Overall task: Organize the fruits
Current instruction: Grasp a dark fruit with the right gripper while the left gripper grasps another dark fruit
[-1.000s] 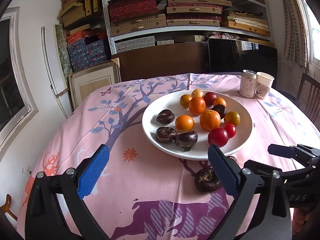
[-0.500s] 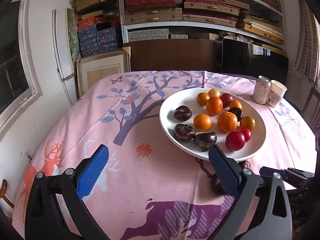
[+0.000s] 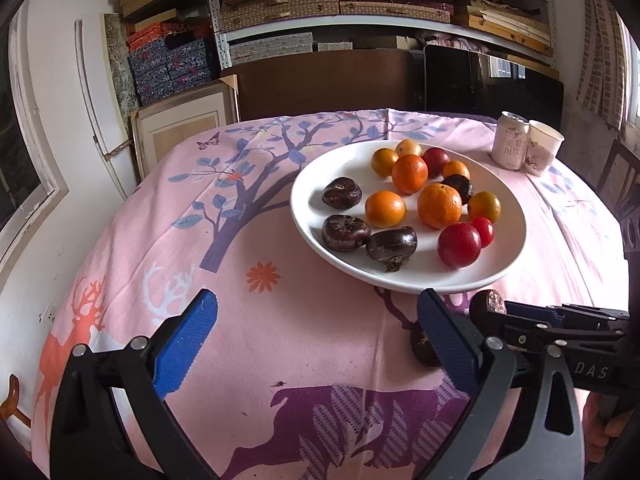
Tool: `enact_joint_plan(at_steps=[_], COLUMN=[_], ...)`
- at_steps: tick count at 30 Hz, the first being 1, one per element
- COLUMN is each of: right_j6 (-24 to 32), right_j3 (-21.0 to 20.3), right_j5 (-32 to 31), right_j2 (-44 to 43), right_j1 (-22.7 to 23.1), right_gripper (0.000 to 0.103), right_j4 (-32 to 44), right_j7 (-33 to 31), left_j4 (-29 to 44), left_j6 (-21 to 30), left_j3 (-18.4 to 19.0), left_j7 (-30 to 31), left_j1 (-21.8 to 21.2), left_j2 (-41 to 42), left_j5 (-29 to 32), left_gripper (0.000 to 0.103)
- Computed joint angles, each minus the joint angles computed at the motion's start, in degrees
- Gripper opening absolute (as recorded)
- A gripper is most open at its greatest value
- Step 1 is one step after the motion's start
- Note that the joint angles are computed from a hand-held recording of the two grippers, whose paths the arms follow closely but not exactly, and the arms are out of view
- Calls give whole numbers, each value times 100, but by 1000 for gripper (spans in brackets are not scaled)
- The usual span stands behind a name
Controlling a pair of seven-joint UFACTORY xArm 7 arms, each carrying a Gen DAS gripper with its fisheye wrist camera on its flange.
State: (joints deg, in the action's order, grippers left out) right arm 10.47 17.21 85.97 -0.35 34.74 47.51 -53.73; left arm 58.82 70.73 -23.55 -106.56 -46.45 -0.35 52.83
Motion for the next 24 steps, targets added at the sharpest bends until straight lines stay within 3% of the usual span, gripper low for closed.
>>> enact_joint_plan(at_steps=[4,10,11,13,16,24], right_j6=[2,-23,-20,-5,14,-55], right_j3=[-109,-129,-120,-109,-105,-71], right_j5=[445,992,994,992,952,998], right_j2=[-350,-539,-539,-543,-555,-555], right_j1=[-84,-200,-212,-231,-250,-237], right_gripper=[41,41,41,41,41,41], right_j4=[-179,-208,-209,-216,-221,-220], right_j7=[-216,-611,-611,-616,-609,-605], left_j4=[5,447,489,479,342,100], left_j6=[-584,-821,-906,-1361,-1951,-2418], left_j3=[23,220,274,402,554,621], left_j7=[283,874,954,1187,1186,921], left_j1=[19,-177,-200,-151,-123,-55], left_j2=[120,781,864,971,955,781], left_j5=[141,255,232,76,32,131], left_gripper=[98,97,93,62,48,46])
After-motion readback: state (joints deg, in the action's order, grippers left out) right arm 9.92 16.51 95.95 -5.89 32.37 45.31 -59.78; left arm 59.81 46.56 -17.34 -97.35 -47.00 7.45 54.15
